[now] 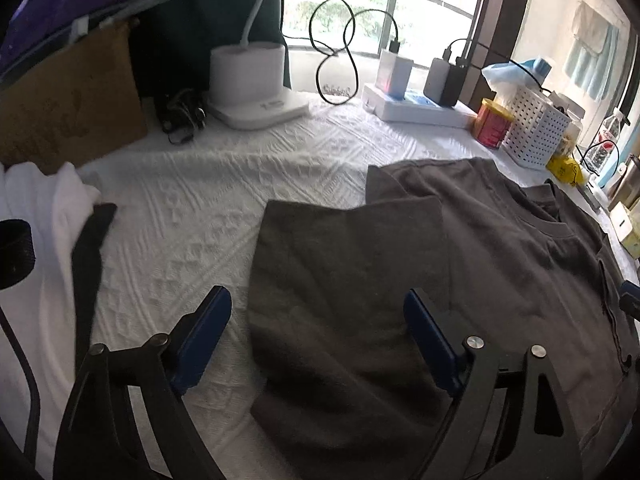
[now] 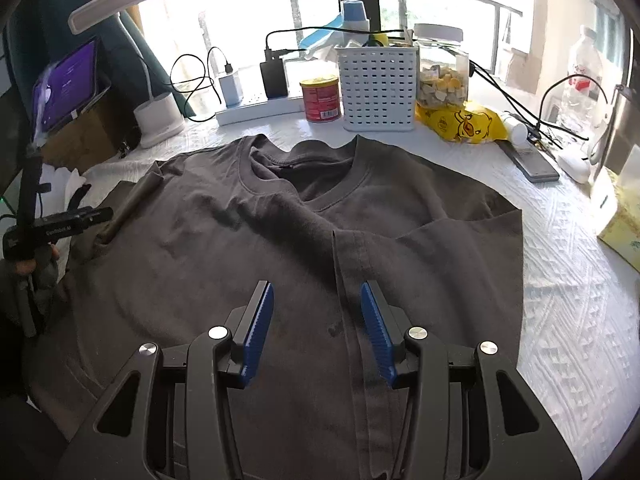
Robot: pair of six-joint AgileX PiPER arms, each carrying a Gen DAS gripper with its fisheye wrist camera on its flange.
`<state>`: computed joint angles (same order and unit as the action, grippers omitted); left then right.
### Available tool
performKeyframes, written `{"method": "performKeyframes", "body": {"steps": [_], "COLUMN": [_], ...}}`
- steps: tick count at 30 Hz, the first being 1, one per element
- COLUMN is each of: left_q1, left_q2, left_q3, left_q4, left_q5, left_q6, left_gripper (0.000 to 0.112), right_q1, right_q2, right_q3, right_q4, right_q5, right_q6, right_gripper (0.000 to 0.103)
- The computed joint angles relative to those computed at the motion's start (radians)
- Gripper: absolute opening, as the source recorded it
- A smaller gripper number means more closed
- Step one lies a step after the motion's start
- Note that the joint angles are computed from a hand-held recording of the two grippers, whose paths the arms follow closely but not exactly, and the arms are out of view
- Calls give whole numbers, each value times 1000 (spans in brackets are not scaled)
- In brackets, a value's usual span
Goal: Fold small clothes
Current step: 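Move the left gripper to the opposite side edge and close on it, then fold the gripped side over toward the shirt's center, then open the left gripper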
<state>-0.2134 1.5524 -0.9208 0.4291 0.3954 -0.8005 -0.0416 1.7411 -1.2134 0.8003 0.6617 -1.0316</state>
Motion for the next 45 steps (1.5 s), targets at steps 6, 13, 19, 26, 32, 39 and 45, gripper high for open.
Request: {"method": "performKeyframes", "body": {"steps": [6, 13, 19, 26, 32, 39, 45], "left_q1": [-44, -81, -162, -270, -333, -395, -402], "left_q2": [23, 10, -78, -72, -5, 95, 138], "left_q3": [-28, -27, -5, -65, -116, -177, -203], "left_q4": [81, 128, 319, 385, 360, 330, 214], "left_q5": [59, 89, 110, 160, 168, 194, 162], "left_q6": [-67, -121, -339, -391, -364, -317, -213], "left_gripper": [67, 11, 11, 11, 11, 11, 11], "right_q1": [2, -23, -65, -138, -209, -280, -309], "right_q2": [22, 10, -9, -32, -51, -40, -29], "right_q3": [-23, -14, 9, 34, 62, 85, 94], "right_q4": [6, 57, 111, 191, 251, 290, 301], "right_q5": [3, 8, 27, 79, 116, 157, 170], "right_q6": [-1, -41, -93, -166, -244, -308, -330], "right_gripper": [48, 48, 48, 48, 48, 48, 48]}}
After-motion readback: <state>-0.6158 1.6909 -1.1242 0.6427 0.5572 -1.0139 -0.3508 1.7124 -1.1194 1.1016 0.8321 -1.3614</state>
